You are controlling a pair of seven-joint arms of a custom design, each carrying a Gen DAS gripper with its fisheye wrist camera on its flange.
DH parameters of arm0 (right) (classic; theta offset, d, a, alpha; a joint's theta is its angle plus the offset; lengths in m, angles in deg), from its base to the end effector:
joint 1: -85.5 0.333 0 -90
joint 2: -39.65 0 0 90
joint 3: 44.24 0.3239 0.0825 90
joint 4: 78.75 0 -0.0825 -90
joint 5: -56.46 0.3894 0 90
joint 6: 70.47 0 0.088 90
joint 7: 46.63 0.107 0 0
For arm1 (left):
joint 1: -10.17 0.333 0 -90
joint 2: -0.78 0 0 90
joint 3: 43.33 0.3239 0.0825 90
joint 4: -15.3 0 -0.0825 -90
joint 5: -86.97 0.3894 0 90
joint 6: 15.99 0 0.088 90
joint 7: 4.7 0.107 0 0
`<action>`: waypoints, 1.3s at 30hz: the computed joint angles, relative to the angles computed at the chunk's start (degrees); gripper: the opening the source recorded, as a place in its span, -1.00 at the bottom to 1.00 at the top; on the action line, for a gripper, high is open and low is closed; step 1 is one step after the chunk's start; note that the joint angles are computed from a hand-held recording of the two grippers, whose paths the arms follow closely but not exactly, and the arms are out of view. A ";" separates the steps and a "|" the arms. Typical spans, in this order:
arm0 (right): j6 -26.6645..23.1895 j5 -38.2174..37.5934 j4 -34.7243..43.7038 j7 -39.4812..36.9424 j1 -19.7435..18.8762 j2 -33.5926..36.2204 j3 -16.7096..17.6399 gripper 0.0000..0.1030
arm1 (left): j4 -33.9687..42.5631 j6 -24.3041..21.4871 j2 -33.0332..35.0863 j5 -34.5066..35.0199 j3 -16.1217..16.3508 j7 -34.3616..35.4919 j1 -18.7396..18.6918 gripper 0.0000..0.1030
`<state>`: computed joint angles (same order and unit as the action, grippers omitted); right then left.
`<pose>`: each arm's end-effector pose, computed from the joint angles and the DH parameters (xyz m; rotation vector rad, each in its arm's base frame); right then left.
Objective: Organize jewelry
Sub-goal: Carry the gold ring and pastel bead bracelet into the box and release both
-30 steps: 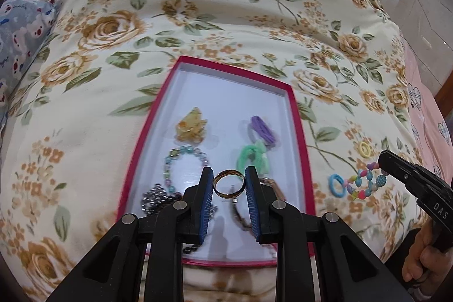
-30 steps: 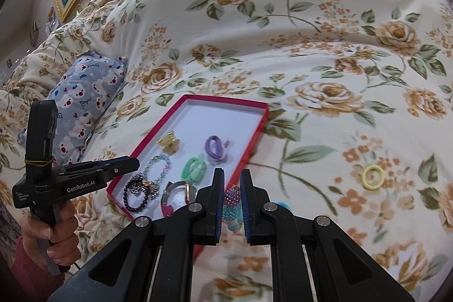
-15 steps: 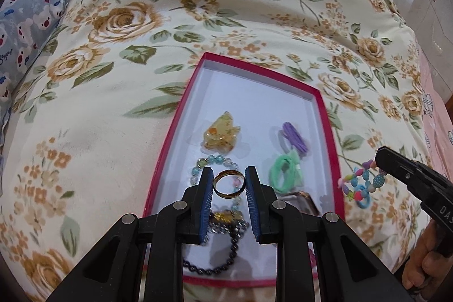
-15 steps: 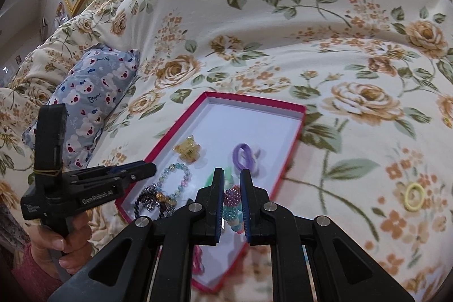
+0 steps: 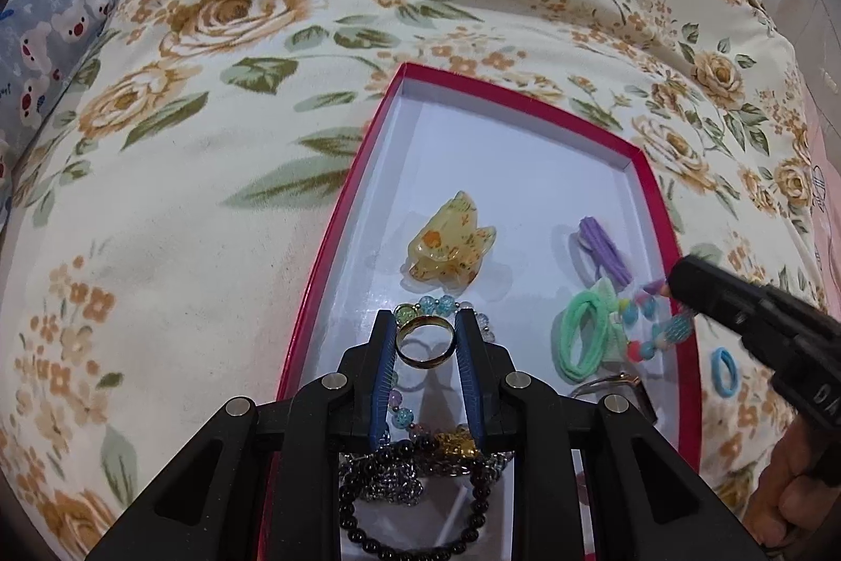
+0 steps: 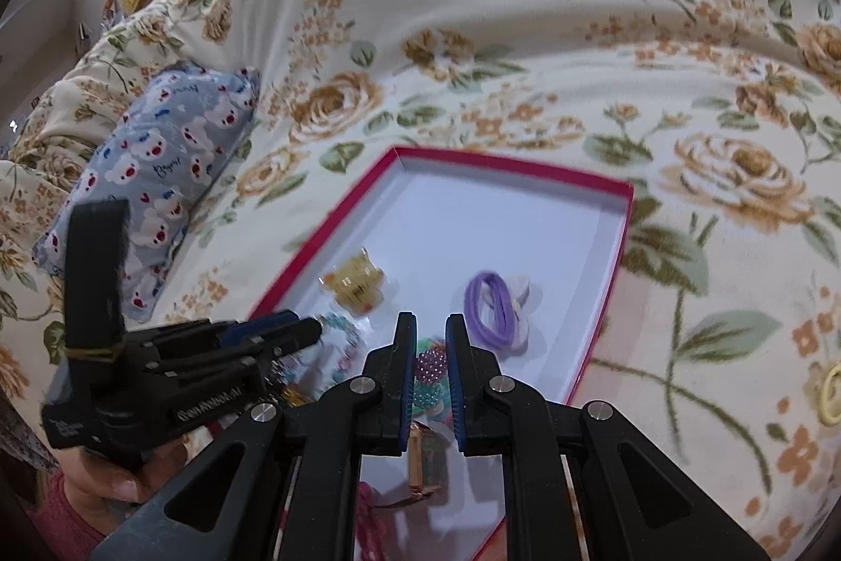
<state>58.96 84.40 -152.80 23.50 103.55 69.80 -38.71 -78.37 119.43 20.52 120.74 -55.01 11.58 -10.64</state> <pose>0.6963 0.2980 0.5018 -2.1499 1.2685 0.0741 0.6024 -0.3546 0.4705 -2.2611 1.4946 -0.6148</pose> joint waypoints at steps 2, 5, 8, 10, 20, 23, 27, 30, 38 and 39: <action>-0.65 -0.42 -0.10 0.58 0.05 0.36 -0.29 -0.79 | 0.19 -0.10 0.34 0.39 0.15 -0.12 -0.14 -0.57; -1.50 -0.83 -0.03 1.07 0.01 0.84 -0.45 -0.79 | 0.29 -0.07 0.54 0.97 0.27 -0.07 -0.30 -0.57; -2.02 -1.16 0.07 1.03 0.06 1.14 -0.43 -0.79 | 0.26 -0.23 0.56 1.46 0.32 -0.13 -0.50 -0.57; -2.38 -1.13 0.24 1.06 0.04 1.34 -0.36 -0.79 | 0.35 -0.26 0.62 1.49 0.23 0.21 -0.51 -0.57; -3.28 -1.00 0.73 1.70 -0.16 1.94 -0.40 -0.78 | 2.08 -3.01 1.30 1.64 0.15 1.37 -1.31 -0.56; -3.20 -1.01 0.73 1.75 -0.13 1.98 -0.39 -0.78 | 2.12 -3.19 1.30 1.60 0.17 1.46 -1.31 -0.56; -3.34 -0.81 0.62 1.94 -0.23 1.93 -0.35 -0.76 | 2.24 -3.44 1.35 1.71 0.17 1.62 -1.41 -0.56; -3.76 -0.79 0.67 2.40 -0.28 1.94 -0.44 -0.70 | 2.21 -3.43 1.32 1.67 0.17 1.60 -1.41 -0.56; -4.56 -0.38 0.70 3.06 -0.57 1.80 -0.35 -0.70 | 2.28 -3.47 1.28 1.26 0.08 1.62 -1.36 -0.54; -4.62 -0.28 0.67 3.09 -0.61 1.73 -0.32 -0.70 | 2.23 -3.51 1.22 1.21 0.09 1.53 -1.36 -0.53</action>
<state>54.34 84.12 -152.14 26.59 102.93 71.53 -39.04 -76.14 115.92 21.74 121.95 -54.92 13.11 -12.00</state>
